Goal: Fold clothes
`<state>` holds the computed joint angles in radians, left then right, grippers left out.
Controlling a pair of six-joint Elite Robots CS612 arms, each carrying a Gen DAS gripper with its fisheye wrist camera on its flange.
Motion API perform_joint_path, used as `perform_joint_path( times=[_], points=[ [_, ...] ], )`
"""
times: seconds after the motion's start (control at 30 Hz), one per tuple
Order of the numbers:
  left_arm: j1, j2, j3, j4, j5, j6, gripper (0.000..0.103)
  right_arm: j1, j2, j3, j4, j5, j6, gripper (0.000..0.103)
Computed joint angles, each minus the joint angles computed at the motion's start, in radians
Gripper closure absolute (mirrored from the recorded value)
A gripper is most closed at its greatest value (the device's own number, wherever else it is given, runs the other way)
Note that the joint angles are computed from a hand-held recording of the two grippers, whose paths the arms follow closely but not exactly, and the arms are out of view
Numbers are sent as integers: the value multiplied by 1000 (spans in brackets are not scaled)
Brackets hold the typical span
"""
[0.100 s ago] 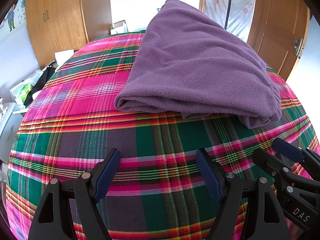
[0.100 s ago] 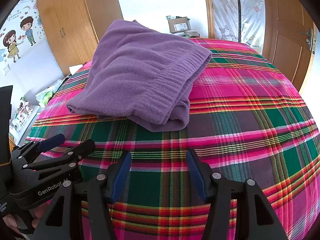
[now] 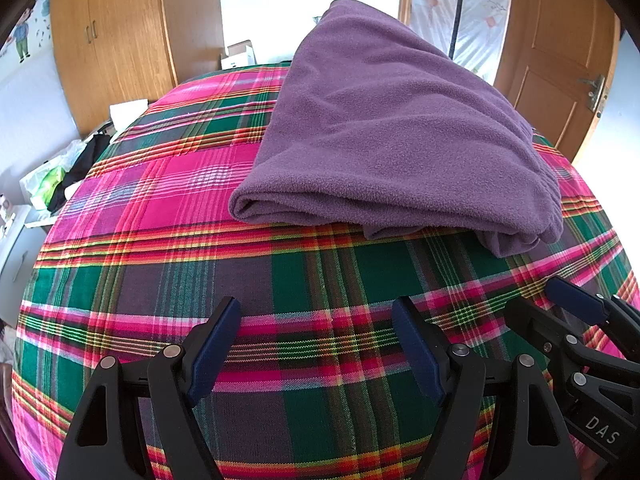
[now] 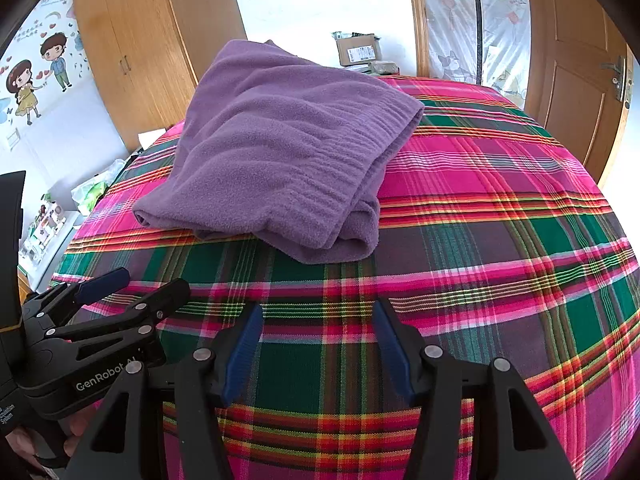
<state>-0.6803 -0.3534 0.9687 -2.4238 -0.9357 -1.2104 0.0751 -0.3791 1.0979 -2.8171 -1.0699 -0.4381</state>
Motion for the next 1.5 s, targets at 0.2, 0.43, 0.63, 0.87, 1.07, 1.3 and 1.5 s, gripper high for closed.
perform_joint_path(
  times=[0.2, 0.43, 0.63, 0.87, 1.07, 1.3, 1.5],
  points=[
    [-3, -3, 4, 2, 1, -3, 24, 0, -1, 1, 0, -1, 0, 45],
    [0, 1, 0, 1, 1, 1, 24, 3, 0, -2, 1, -4, -2, 44],
    [-1, -2, 2, 3, 1, 0, 24, 4, -2, 2, -1, -9, -8, 43],
    [-2, -3, 2, 7, 2, -2, 23, 8, -5, 10, -11, -27, -18, 42],
    [-1, -4, 5, 4, 1, -2, 23, 15, -7, 15, -24, -58, -31, 41],
    [-2, -1, 1, 7, 4, -2, 23, 22, -6, 15, -31, -84, -44, 39],
    [-1, -2, 5, -9, 0, 16, 23, 25, -7, 16, -35, -93, -44, 39]
  ],
)
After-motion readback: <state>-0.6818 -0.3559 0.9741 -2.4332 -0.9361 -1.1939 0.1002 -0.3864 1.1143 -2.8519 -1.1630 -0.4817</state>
